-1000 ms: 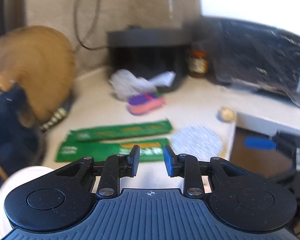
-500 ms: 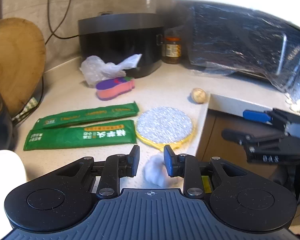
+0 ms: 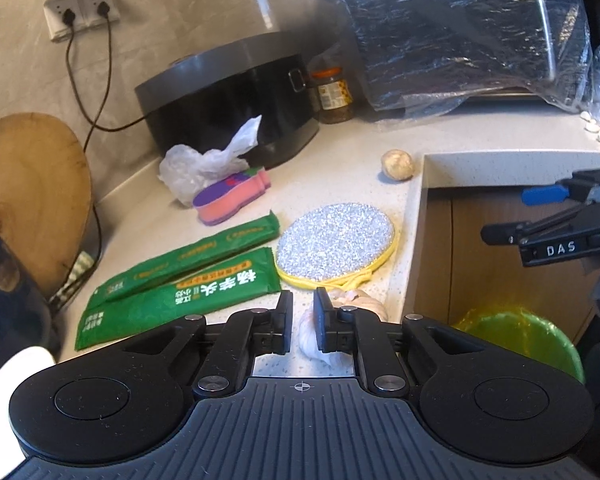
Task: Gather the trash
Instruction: 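Move the left gripper down over the garlic bulb on the counter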
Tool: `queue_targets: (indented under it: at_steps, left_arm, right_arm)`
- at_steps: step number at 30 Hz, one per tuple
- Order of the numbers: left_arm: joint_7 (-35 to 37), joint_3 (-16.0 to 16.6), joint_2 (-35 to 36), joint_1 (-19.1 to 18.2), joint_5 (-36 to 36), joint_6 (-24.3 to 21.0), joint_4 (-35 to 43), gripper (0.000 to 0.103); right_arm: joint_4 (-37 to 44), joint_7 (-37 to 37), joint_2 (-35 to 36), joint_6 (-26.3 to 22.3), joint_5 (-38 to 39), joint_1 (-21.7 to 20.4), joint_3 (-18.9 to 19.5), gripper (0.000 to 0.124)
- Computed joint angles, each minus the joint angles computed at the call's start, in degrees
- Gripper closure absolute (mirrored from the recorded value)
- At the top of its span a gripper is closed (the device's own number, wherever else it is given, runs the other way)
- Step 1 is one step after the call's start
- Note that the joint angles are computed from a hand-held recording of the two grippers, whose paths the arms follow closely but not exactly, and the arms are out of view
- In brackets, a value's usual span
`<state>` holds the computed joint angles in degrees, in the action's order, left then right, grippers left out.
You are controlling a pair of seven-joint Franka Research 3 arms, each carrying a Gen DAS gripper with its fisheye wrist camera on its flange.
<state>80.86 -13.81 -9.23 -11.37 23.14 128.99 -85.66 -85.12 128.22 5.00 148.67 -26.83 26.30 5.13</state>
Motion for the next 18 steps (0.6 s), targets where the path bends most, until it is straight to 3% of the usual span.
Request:
queue_targets:
  at_steps: [10,15,18]
  left_arm:
    - [-1.1,2.3,-2.2,0.5,-8.0,5.4,-4.1,0.091]
    - [-3.8,1.5,-1.3,1.4,-5.7,4.5,-3.2,0.091]
    - [-3.1,3.4,-2.3,0.9,-12.6,7.6,-3.6,0.083]
  right_arm:
    - [-2.5,2.6,-1.1,0.8,0.7,-0.4,-0.1,0.041]
    - [-3.6,2.8,-1.9,1.3,1.2,-1.2,0.3,0.041]
    - [-4.0,2.9,-2.1,1.6,0.7,-1.5,0.5,0.041]
